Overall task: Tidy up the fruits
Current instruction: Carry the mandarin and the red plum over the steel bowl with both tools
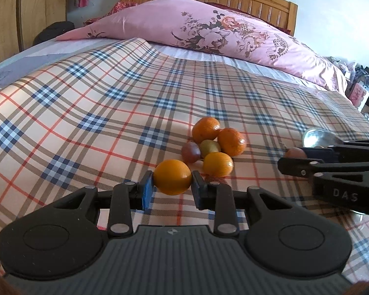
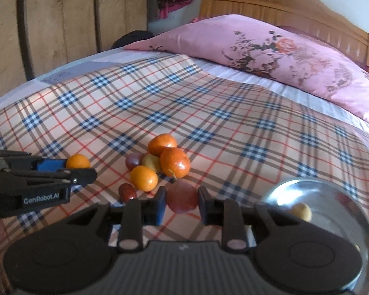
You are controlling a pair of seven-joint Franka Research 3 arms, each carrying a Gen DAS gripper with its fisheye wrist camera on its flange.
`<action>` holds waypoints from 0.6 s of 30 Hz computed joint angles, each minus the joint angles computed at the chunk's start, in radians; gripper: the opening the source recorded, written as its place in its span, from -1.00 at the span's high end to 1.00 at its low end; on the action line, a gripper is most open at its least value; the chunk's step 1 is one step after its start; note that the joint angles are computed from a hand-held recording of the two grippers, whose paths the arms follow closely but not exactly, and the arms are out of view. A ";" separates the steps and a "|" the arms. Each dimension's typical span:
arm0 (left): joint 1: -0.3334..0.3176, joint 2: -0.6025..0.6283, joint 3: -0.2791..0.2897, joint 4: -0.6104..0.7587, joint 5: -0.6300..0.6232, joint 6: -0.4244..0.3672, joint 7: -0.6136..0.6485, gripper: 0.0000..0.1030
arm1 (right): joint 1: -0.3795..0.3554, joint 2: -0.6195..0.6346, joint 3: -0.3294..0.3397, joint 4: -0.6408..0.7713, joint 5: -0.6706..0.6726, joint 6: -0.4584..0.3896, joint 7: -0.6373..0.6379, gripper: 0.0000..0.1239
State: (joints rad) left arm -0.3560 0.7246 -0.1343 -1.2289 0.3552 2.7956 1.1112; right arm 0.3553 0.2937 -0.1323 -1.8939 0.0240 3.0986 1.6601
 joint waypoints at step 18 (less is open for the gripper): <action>-0.050 -0.114 0.003 -0.108 0.064 0.029 -0.067 0.32 | 0.382 -0.187 -0.479 -0.157 -0.731 -0.073 0.810 0.60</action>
State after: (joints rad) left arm -0.4058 0.6103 -0.1308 -1.3374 0.4188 2.8250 1.0446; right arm 0.7375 0.1067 -0.6110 -2.0514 -0.7071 3.0259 2.4699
